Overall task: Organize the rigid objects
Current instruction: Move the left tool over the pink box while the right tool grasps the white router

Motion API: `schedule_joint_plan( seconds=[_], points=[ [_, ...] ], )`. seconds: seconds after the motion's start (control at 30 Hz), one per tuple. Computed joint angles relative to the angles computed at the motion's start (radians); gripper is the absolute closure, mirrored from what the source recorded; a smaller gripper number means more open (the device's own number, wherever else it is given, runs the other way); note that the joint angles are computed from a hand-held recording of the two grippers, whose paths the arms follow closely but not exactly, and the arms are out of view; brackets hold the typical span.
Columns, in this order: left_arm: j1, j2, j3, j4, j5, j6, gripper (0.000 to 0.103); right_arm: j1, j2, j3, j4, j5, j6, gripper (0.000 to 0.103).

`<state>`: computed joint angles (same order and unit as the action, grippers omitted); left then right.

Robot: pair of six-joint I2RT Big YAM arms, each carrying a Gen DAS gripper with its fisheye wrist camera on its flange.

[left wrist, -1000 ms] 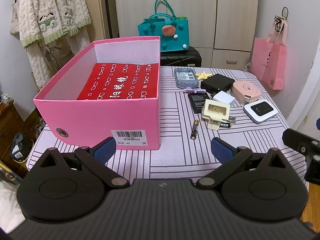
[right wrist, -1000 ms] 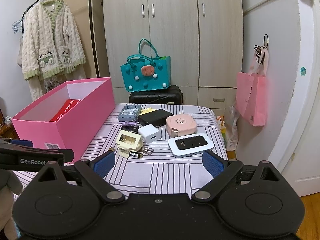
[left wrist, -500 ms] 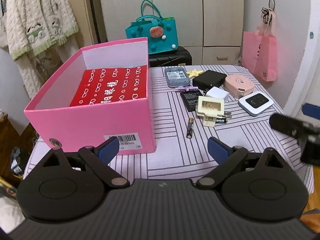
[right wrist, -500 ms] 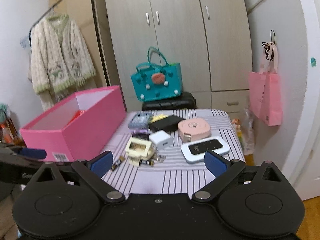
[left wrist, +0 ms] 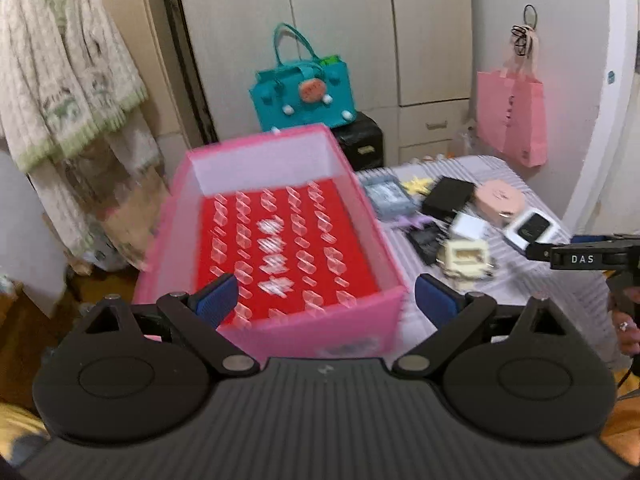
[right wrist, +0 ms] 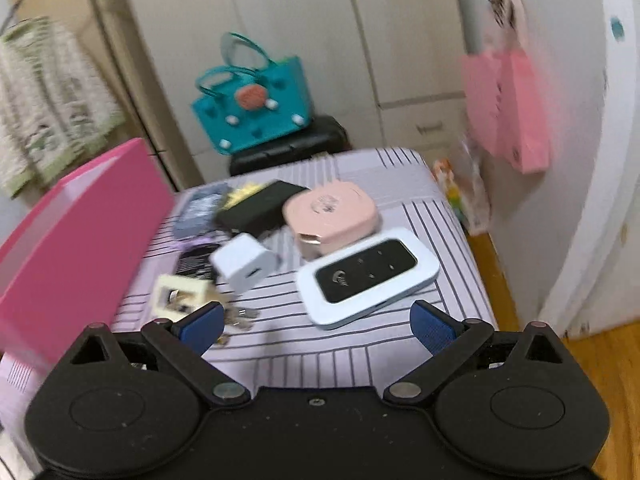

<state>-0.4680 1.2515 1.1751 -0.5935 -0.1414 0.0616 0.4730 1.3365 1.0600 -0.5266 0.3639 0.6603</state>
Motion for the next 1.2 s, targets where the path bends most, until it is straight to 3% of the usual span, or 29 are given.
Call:
schedule_joint_plan(
  seconds=[0.13,0.2,0.27,0.37,0.43,0.57,0.7,0.83,0.97,1.1,1.17,1.2],
  points=[
    [0.045,0.04,0.059,-0.003,-0.036,0.076,0.007,-0.023,0.066,0.036,-0.005,-0.006,0.029,0.002],
    [0.058,0.075,0.071,0.05,-0.136,0.11,0.008,-0.025,0.095,0.057,-0.012,0.024,0.034,0.002],
    [0.078,0.112,0.097,0.052,-0.18,0.115,0.015,-0.017,0.132,0.092,-0.044,0.093,0.039,0.002],
    [0.128,0.172,0.15,0.014,-0.156,0.092,0.024,-0.016,0.173,0.127,-0.068,0.151,0.023,0.001],
    [0.156,0.211,0.189,-0.023,-0.136,0.071,0.036,-0.014,0.188,0.138,-0.081,0.181,0.011,0.001],
    [0.198,0.272,0.242,-0.067,-0.075,0.059,0.046,-0.016,0.186,0.134,-0.079,0.193,-0.003,0.001],
    [0.224,0.33,0.311,-0.149,-0.022,0.044,0.076,-0.018,0.15,0.1,-0.063,0.187,-0.035,0.017],
    [0.223,0.348,0.318,-0.137,-0.061,0.081,0.09,-0.023,0.095,0.056,-0.053,0.128,-0.076,0.026],
    [0.231,0.373,0.361,-0.185,-0.03,0.118,0.097,-0.025,0.055,0.033,-0.061,0.04,-0.12,0.028],
    [0.25,0.383,0.374,-0.194,0.014,0.103,0.099,-0.02,0.06,0.055,-0.109,0.024,-0.125,0.028],
    [0.25,0.377,0.362,-0.176,0.016,0.106,0.099,-0.03,0.071,0.066,-0.105,0.01,-0.071,0.02],
    [0.246,0.374,0.353,-0.164,0.007,0.112,0.099,-0.038,0.075,0.064,-0.085,0.001,-0.042,0.01]
  ],
)
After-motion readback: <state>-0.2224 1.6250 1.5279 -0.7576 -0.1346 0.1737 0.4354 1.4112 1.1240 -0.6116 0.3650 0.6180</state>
